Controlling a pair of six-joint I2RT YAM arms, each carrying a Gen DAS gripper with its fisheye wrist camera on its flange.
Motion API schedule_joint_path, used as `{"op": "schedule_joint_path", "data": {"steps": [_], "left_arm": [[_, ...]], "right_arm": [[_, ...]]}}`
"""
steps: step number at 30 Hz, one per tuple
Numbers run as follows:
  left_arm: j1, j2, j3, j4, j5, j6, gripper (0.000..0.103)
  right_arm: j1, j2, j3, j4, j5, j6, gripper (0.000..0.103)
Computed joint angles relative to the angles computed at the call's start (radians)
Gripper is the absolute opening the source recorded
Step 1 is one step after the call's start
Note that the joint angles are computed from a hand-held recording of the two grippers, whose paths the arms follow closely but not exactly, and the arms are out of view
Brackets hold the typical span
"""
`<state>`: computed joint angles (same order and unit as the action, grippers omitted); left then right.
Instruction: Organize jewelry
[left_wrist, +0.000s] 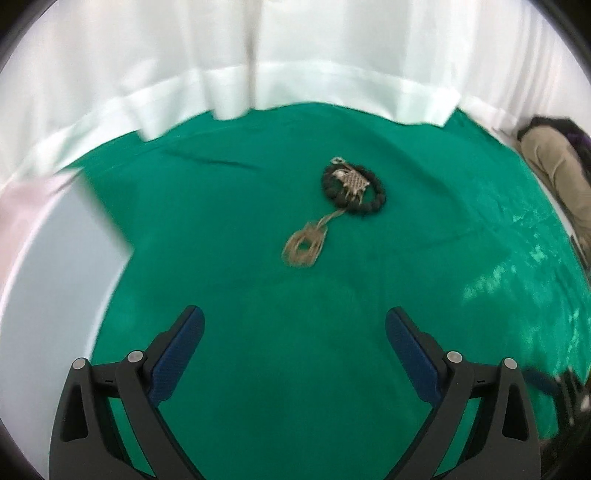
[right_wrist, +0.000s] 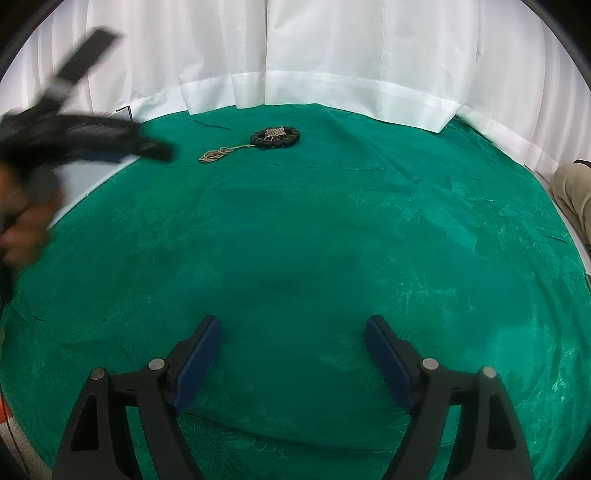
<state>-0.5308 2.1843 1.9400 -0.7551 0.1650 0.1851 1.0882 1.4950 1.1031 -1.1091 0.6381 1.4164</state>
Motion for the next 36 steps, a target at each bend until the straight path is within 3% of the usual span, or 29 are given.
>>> {"op": "schedule_joint_path", "data": {"steps": [2,4,7,8,9,12,17,26,32,36], "left_arm": [[-0.012,0.101,0.121,-0.019,-0.036,-0.013,0.08],[-0.019,0.207,0.267,-0.072,-0.033,-0.039,0.073],[-0.031,0.205,0.224,0.017,-0.035,-0.03,0.056],[-0.033,0.181,0.18,0.055,-0.018,-0.015,0.023],[-0.033,0.176,0.177,0.054,-0.007,-0.006,0.02],[-0.021,0.093,0.061,0.098,0.027,0.012,0.016],[0.053,-0.165,-0.242,0.16,0.174,0.016,0.016],[0.233,-0.532,-0.674,0.127,0.26,0.145,0.016],[0.385,-0.664,-0.791,0.062,0.289,0.241,0.016],[0.43,-0.677,-0.806,0.058,0.288,0.238,0.02]], "right_arm": [[0.011,0.003,0.003,-0.007,0.001,0.014,0.084],[0.013,0.006,0.005,-0.008,0.001,0.017,0.084],[0.013,0.008,0.006,-0.006,0.001,0.017,0.084],[0.013,0.01,0.007,-0.003,0.0,0.016,0.085],[0.015,0.011,0.008,-0.004,0.0,0.018,0.085],[0.013,0.014,0.009,-0.002,0.0,0.016,0.085],[0.01,0.017,0.009,0.006,0.0,0.012,0.085],[0.007,0.026,0.014,0.01,-0.001,0.008,0.085],[0.009,0.035,0.021,0.006,-0.002,0.01,0.085],[0.004,0.029,0.015,0.01,-0.002,0.003,0.085]]}}
